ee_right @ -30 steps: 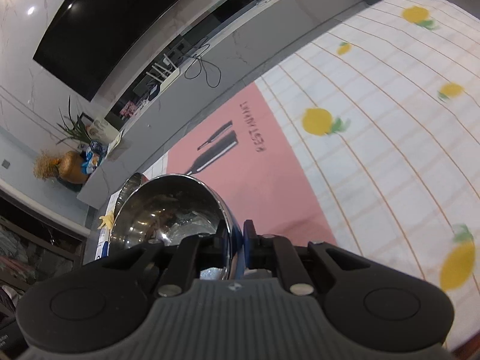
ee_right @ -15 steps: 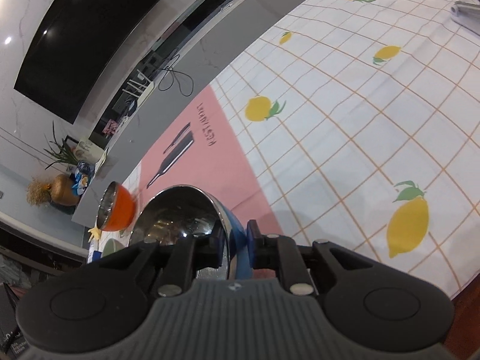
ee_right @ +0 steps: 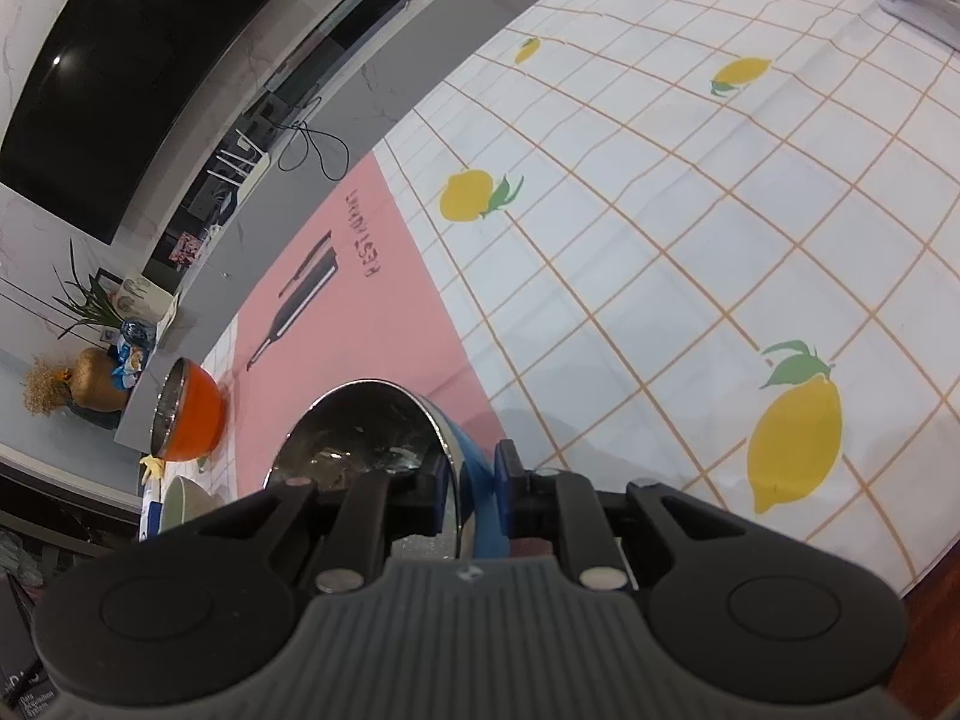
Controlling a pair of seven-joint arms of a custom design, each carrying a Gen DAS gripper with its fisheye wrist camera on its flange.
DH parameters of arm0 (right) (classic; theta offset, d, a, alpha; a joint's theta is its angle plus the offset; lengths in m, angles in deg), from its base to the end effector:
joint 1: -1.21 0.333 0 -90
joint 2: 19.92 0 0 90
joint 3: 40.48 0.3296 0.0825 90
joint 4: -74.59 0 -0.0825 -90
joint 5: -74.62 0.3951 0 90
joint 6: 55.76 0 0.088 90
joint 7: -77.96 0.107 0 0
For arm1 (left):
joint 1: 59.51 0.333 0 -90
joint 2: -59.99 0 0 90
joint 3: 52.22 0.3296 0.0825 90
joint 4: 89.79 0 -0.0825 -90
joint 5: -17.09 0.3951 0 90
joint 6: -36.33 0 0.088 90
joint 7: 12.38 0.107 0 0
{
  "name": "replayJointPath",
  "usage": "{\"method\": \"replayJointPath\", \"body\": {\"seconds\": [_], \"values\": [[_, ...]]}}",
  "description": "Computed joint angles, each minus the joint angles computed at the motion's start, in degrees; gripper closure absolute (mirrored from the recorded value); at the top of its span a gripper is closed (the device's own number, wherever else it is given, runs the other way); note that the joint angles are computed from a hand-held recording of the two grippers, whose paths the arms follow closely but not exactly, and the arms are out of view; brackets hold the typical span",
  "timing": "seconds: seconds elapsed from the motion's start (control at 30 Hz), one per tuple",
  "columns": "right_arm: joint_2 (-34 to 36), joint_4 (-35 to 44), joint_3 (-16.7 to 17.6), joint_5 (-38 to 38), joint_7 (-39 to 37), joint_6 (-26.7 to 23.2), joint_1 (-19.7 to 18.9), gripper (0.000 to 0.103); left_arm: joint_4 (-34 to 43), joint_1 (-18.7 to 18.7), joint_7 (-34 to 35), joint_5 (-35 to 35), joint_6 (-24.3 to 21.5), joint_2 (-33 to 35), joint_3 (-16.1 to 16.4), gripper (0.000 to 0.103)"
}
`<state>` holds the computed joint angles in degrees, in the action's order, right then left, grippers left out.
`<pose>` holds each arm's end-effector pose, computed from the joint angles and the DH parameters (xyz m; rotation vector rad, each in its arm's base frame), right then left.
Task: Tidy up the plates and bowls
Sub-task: 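Lift and carry the blue bowl with both tools beside the plate, then open both tools to set down the blue bowl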
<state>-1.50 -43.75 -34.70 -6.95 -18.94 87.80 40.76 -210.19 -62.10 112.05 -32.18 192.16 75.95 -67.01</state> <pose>0.4242 0.4368 0.2895 -0.5708 2.2473 -0.3301 0.5935 -0.1515 0.3214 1.9140 -2.2073 0.9196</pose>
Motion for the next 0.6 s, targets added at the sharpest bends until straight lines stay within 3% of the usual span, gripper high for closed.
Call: {"method": "replayJointPath", "body": {"seconds": [0.3, 0.43, 0.6], "values": [[0.3, 0.3, -0.1, -0.3, -0.5, 0.1, 0.2, 0.085, 0.2, 0.7, -0.1, -0.7, -1.2, 0.1, 0.1, 0.087], [0.1, 1.1, 0.5, 3.0, -5.8, -4.3, 1.1, 0.072, -0.4, 1.3, 4.0, -4.5, 0.6, -0.8, -0.7, 0.063], [0.1, 2.5, 0.9, 5.6, -11.5, -11.6, 3.0, 0.055, -1.2, 1.2, 8.6, -8.8, 2.4, -2.3, -1.0, 0.054]]}}
